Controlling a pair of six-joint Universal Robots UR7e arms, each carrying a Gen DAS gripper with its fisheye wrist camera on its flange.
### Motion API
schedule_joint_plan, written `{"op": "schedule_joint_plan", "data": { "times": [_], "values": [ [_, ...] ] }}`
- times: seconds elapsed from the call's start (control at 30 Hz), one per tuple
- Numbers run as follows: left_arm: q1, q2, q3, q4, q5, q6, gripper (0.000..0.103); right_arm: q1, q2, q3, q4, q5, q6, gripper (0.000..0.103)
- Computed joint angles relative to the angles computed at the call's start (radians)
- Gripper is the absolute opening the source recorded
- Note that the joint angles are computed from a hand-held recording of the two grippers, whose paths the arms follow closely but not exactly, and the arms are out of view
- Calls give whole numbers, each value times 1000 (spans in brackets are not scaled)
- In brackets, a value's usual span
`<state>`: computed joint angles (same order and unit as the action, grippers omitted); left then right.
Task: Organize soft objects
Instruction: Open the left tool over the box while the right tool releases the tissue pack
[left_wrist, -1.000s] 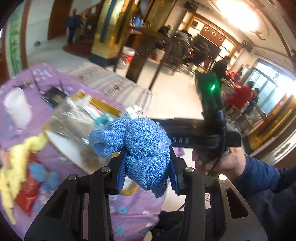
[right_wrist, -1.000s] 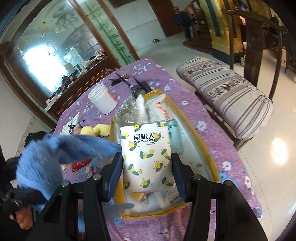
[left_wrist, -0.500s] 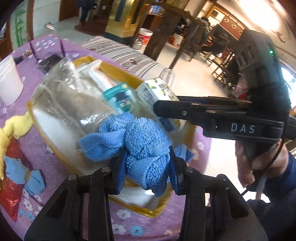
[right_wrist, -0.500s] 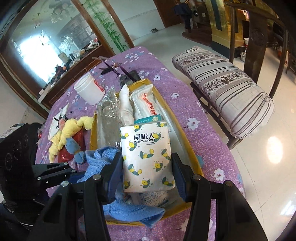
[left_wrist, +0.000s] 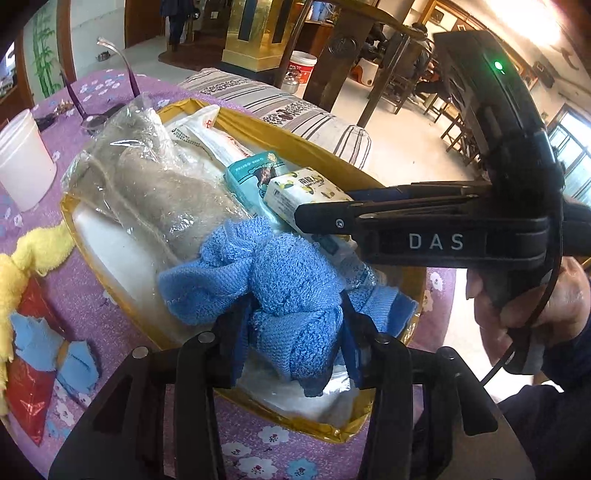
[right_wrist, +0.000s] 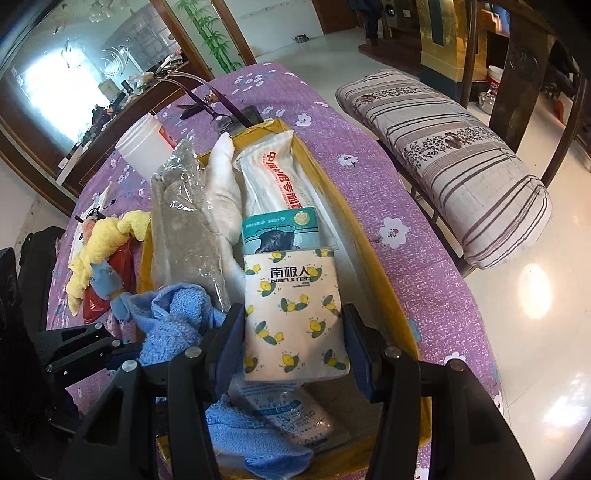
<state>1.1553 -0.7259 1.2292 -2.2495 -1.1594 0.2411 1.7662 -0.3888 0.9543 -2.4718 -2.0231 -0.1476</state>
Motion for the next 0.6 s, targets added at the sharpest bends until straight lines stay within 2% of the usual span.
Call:
{"op": "schedule_joint_plan", "data": {
  "times": [0.23,0.33,0.6],
  "values": [
    [-2,0,-5,22,-3,-10,47,5,-16,24,-9,-16,-11,54],
    [-5,-9,-1,23,-2,-11,47,12,-36,59,-60,-32,-15,55],
    [-8,-43,23,2,-43,-10,47,23,-82,138,-176,-18,2,58]
  ]
}}
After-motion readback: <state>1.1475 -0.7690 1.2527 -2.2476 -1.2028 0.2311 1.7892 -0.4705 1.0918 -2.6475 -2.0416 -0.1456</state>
